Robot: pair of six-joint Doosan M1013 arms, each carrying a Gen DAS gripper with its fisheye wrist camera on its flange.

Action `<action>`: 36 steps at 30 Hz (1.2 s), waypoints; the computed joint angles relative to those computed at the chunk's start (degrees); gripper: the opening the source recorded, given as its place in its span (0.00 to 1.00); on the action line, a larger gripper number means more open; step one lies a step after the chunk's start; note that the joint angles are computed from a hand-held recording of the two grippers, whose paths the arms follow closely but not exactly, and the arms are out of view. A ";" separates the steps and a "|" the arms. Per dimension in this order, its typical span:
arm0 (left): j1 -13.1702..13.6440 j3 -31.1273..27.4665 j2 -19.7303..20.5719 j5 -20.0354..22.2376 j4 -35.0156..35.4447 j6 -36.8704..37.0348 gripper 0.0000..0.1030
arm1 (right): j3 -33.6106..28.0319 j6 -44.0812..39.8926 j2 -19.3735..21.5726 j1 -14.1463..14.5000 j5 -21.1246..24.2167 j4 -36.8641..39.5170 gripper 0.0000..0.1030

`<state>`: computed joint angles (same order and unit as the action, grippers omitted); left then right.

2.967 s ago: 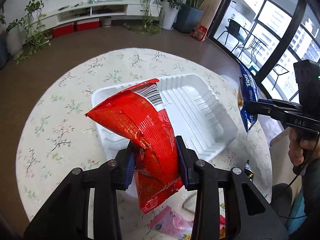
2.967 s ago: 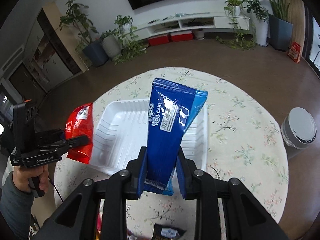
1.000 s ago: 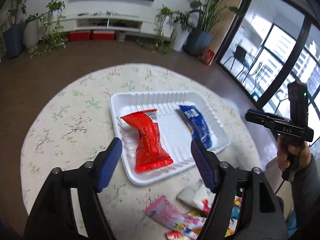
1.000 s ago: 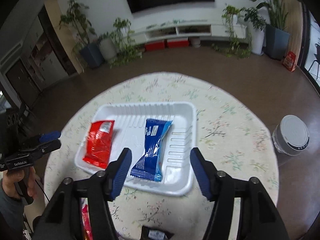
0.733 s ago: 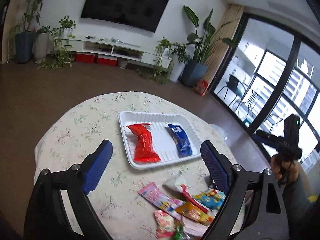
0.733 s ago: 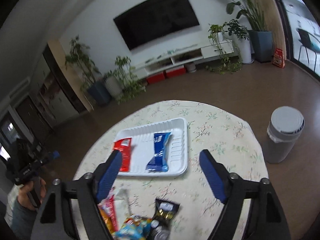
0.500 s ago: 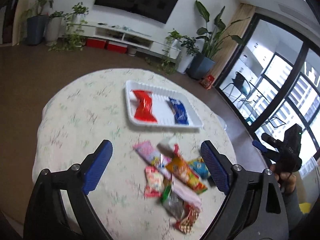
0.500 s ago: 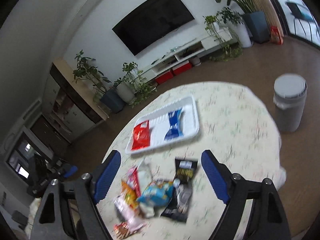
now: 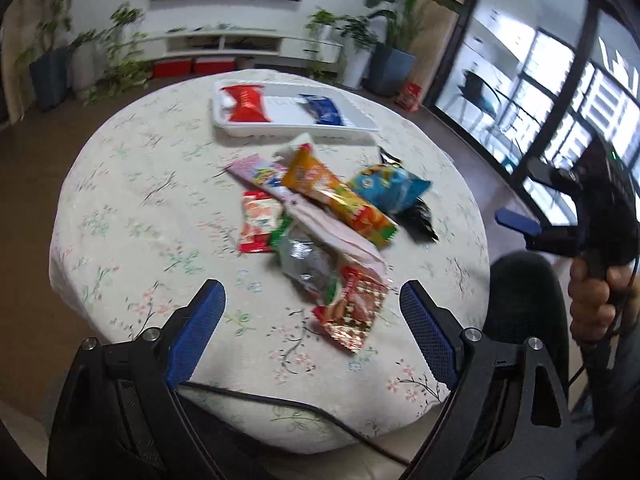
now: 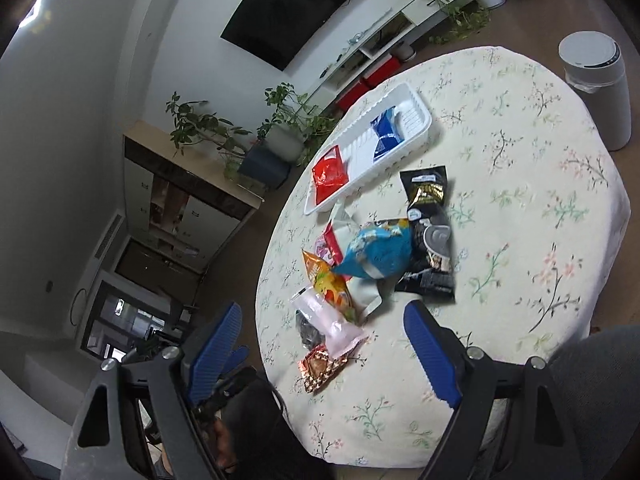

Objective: Organize snacks
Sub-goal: 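Grasp the red-and-white chocolate wafer with the left tool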

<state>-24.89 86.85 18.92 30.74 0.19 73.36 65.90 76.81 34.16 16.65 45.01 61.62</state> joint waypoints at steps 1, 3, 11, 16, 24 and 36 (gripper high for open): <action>-0.52 -0.32 0.16 -0.02 0.44 1.88 0.86 | 0.23 0.30 -0.07 0.16 -0.32 -0.05 0.84; -1.21 -1.22 0.63 0.88 1.13 4.65 0.86 | 0.60 1.85 -0.13 0.41 0.11 -1.09 0.84; -0.89 -5.62 3.21 7.19 -0.35 13.40 0.74 | -0.12 3.16 -0.05 1.22 1.90 -6.15 0.88; -1.53 -8.03 4.85 10.82 -2.09 20.97 0.70 | -0.17 3.27 -0.24 1.54 1.39 -8.29 0.88; -2.75 -12.05 8.25 16.01 -0.88 26.35 0.58 | -0.05 4.38 -0.38 1.73 0.59 -11.35 0.88; -3.10 -13.90 10.49 20.09 0.68 29.87 0.40 | 0.97 3.76 -0.84 1.78 -0.43 -11.61 0.88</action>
<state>-27.99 72.94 29.41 50.82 0.87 103.23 66.87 80.57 33.31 18.43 44.58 50.01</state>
